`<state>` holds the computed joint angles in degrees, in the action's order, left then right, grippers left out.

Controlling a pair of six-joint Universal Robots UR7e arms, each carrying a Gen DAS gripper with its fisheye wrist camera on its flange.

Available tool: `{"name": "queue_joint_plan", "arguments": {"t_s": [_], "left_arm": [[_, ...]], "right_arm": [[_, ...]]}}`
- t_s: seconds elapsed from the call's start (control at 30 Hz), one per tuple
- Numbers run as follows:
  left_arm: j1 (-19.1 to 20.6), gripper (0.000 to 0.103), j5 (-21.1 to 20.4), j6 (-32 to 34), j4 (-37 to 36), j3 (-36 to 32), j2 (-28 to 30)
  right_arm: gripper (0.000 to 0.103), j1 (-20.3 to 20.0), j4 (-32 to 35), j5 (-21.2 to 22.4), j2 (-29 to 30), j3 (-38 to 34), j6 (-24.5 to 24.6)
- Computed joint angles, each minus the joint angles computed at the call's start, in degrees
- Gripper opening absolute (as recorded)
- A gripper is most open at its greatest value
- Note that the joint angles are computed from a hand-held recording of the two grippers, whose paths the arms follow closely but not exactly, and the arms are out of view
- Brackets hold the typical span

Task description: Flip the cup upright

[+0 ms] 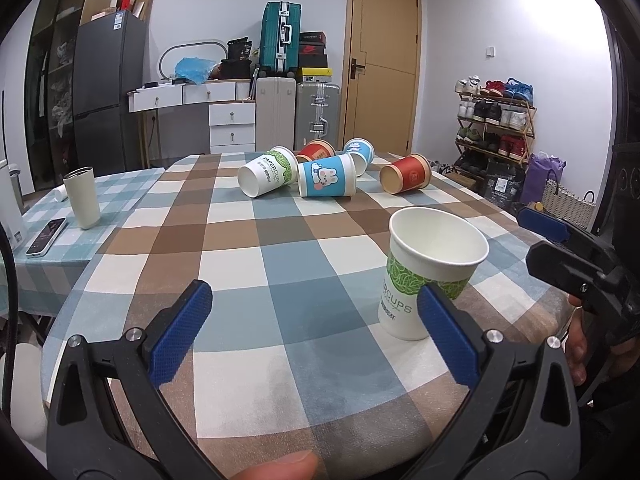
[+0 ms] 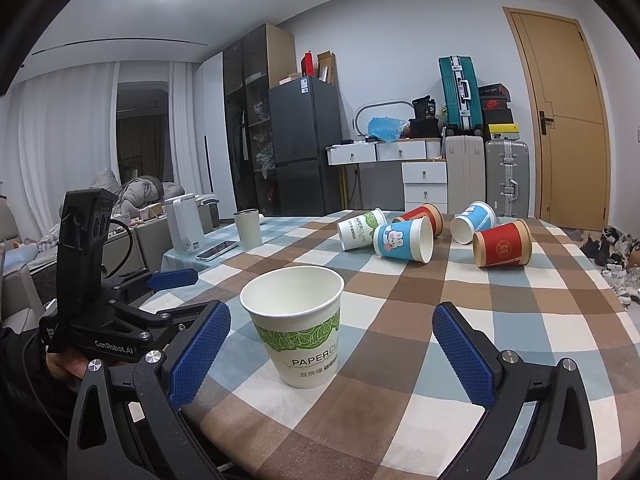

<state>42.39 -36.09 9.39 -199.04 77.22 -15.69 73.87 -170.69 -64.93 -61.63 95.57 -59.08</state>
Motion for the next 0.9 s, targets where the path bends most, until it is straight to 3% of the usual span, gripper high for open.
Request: {"name": "queue_joint_plan", "arguments": {"t_s": [0.9], "left_arm": [[0.0,0.102,0.1,0.1,0.0,-0.1,0.1]], "right_arm": [[0.103,0.1,-0.2,-0.4,-0.1,0.3,-0.6]]}}
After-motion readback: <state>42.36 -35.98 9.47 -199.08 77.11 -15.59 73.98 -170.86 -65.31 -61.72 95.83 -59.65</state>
